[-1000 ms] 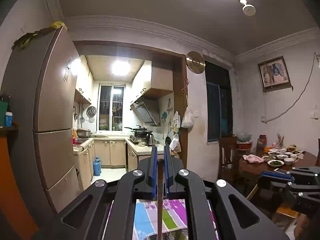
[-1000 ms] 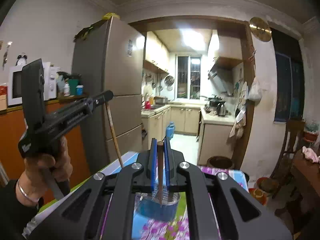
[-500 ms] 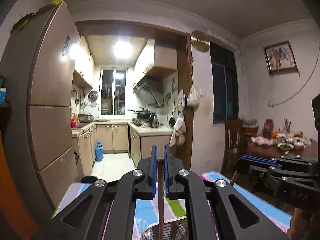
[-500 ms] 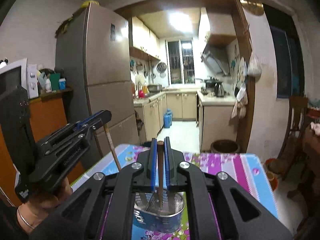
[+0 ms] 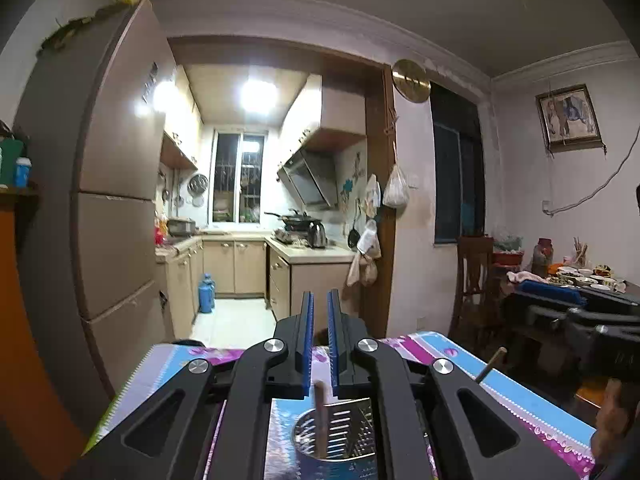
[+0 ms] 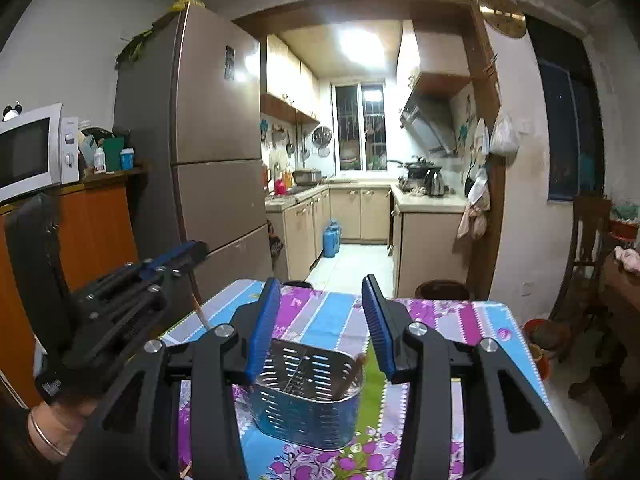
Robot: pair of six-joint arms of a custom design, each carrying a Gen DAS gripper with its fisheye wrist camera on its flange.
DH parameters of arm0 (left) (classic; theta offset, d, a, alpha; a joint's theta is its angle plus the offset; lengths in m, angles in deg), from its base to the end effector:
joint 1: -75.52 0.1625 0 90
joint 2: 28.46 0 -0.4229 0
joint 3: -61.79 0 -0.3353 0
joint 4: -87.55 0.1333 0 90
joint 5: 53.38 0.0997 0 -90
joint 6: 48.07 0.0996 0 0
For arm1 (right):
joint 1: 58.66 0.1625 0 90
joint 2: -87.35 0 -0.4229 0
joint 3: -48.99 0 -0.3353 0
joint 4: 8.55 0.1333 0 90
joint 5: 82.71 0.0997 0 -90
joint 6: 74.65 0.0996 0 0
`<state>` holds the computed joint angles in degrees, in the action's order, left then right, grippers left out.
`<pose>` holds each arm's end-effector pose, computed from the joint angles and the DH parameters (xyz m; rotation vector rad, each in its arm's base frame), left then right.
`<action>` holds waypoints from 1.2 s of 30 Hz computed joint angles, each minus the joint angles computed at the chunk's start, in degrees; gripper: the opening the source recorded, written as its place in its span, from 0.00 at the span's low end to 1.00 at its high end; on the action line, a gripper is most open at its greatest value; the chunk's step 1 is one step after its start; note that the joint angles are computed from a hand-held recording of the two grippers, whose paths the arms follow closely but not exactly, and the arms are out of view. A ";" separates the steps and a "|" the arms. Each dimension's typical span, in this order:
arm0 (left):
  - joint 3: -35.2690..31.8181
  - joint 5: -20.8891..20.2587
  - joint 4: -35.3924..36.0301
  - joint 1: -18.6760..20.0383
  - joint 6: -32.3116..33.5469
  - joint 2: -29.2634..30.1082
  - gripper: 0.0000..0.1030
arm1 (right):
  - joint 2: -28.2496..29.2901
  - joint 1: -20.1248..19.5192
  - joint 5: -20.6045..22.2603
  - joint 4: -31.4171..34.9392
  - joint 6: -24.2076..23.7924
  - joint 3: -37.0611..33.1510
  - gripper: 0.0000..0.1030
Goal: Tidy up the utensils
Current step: 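Open the left gripper to drop the chopstick into the holder, then lower the left tool and grasp another wooden chopstick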
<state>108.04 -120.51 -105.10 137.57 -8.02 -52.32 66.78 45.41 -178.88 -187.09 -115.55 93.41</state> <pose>-0.2249 -0.7909 0.2886 0.8673 1.9186 -1.6957 0.3218 -0.7799 0.2233 1.0347 -2.1664 1.4480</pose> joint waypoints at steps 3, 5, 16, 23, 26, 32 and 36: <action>10.22 0.80 -6.89 -1.33 0.18 -5.65 0.08 | -5.91 -0.04 1.48 -8.88 -2.87 11.56 0.40; 19.70 2.23 -13.47 -2.64 1.31 -10.42 0.08 | -10.42 -0.22 2.61 -14.79 -4.84 20.45 0.40; 73.89 19.77 -39.21 -10.58 5.27 -30.61 0.58 | -27.89 -6.46 0.98 -39.92 -9.55 67.04 0.63; 92.31 22.71 -38.08 -13.80 -11.45 -28.46 0.49 | -23.97 -7.46 -9.47 -47.03 -5.04 75.13 0.63; 94.44 22.28 -40.39 -14.19 -12.83 -24.44 0.39 | -20.57 -7.48 -10.82 -51.63 -6.27 77.25 0.43; 91.68 24.96 -38.92 -12.37 -15.20 -20.15 0.13 | -14.97 -7.23 -9.96 -56.95 -10.57 78.45 0.18; 89.91 26.99 -41.27 -12.18 -13.20 -16.84 0.12 | -13.11 -6.53 -10.10 -57.79 -13.30 77.73 0.15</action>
